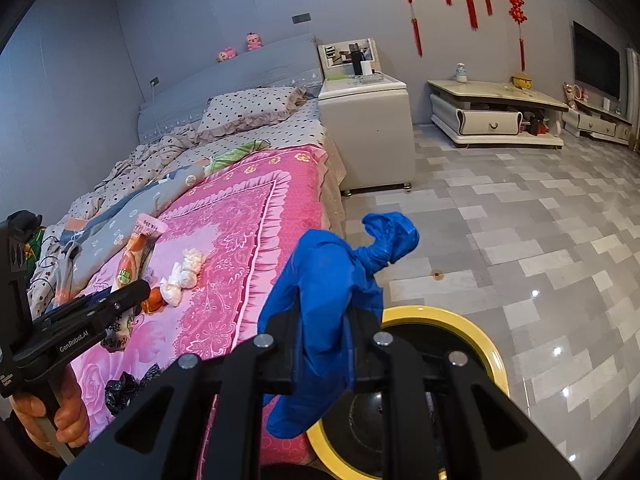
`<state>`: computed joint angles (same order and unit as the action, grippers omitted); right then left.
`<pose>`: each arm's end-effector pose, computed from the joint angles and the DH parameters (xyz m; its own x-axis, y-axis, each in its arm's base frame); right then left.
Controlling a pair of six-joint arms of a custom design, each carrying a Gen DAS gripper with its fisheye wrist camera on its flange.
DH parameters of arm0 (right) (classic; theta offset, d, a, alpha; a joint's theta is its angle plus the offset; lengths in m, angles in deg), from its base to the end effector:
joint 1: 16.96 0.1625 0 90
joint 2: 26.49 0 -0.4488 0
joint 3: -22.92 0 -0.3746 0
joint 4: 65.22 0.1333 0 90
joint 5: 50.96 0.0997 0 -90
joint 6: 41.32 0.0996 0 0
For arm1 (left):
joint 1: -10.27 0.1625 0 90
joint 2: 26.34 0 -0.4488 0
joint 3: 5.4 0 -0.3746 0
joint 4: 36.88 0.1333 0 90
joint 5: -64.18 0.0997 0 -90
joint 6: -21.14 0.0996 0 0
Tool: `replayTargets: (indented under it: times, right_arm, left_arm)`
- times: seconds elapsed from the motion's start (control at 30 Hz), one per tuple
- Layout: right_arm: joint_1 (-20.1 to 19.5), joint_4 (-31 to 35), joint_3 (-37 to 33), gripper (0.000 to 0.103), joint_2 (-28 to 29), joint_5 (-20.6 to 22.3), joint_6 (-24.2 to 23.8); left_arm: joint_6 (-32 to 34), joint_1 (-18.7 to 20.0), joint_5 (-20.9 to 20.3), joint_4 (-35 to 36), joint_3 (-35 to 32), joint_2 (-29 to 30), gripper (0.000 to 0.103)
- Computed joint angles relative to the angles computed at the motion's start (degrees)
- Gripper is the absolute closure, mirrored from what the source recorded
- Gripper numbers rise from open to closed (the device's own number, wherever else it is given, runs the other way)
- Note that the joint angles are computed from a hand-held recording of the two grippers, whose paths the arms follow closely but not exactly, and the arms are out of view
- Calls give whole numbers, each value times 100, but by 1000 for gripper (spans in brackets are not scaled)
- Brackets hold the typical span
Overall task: Collect trash
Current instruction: 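Carry the pomelo packet and blue glove over the yellow-rimmed bin with both tools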
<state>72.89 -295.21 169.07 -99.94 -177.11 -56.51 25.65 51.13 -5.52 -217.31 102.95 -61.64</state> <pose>0.0736 -0.3521 0.2960 -0.7782 0.4260 0.4615 -0.2102 0.5157 -0.8306 -0.3429 -0.5185 0.0041 -0.6331 0.6886 -0.3536 0.7740 0.5720 -0.2717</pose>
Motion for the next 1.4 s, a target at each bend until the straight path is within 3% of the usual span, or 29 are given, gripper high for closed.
replayTargets:
  times: [0.7, 1.07, 1.4]
  right_arm:
    - [-1337, -203, 404, 89, -307, 536, -35]
    - [-2276, 279, 386, 89, -300, 925, 276]
    - [-2509, 319, 440, 86, -349, 1041, 302]
  left_arm:
    - [-9, -230, -386, 458, -472, 957, 78]
    - [0, -297, -379, 807, -812, 1580, 78]
    - [-138, -218, -603, 1097, -1030, 1733, 77]
